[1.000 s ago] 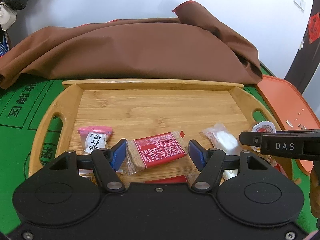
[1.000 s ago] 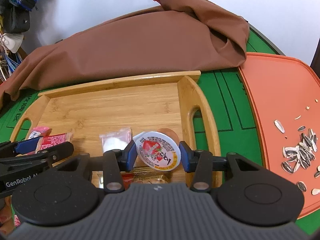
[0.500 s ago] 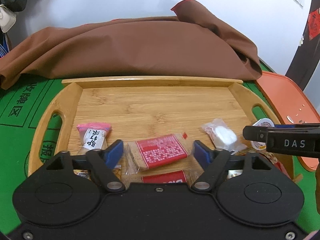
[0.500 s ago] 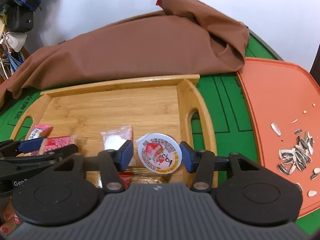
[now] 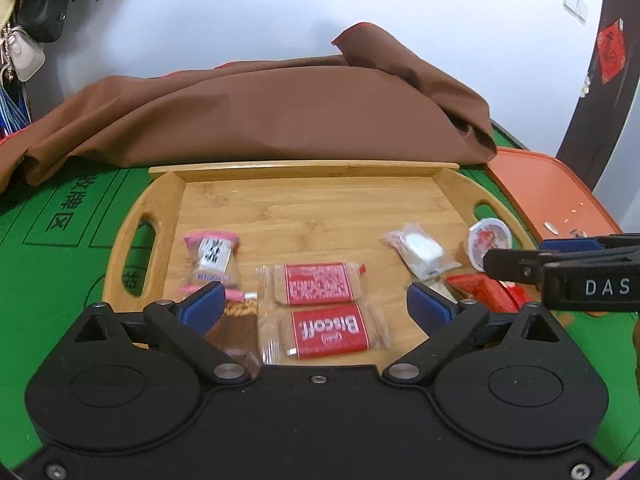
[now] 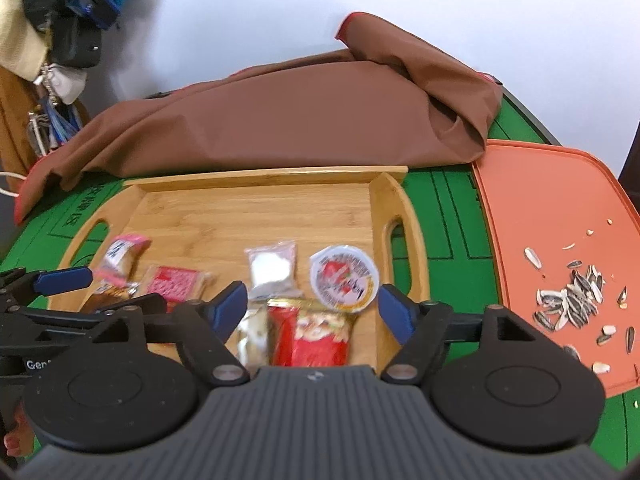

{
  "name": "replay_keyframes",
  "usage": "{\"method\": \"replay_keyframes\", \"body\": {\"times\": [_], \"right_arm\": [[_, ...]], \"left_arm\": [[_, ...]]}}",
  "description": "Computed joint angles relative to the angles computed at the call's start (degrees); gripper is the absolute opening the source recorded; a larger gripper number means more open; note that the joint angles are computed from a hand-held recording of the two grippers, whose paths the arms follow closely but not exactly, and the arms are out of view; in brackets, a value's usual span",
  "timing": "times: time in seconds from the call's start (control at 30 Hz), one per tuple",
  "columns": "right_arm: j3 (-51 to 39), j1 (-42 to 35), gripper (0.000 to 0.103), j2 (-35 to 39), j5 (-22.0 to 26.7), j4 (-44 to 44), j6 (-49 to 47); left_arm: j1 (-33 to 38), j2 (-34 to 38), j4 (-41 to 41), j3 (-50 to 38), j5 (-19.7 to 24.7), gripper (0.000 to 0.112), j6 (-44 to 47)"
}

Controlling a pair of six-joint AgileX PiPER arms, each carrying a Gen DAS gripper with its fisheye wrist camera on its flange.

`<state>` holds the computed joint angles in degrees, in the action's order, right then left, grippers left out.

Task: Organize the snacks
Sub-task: 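Open both tools to release the cup snack and wafer bar onto the tray, then move both open tools back toward the remaining snack packets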

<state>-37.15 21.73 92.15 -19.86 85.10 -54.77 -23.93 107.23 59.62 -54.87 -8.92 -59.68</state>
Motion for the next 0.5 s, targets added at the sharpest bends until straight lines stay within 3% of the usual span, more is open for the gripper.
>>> {"method": "replay_keyframes", "body": {"times": [0.27, 0.5], "right_arm": [[5.1, 8.3, 0.088, -4.5, -4.7, 0.4, 4.3], [9.8, 15.9, 0.089, -7.9, -9.7, 3.6, 6.8]], "left_arm": [[1.1, -6.6, -15.5, 9.7, -3.3, 0.099, 17.3], [3.0, -11.8, -14.7, 18.3, -7.7, 0.101, 19.3]]}}
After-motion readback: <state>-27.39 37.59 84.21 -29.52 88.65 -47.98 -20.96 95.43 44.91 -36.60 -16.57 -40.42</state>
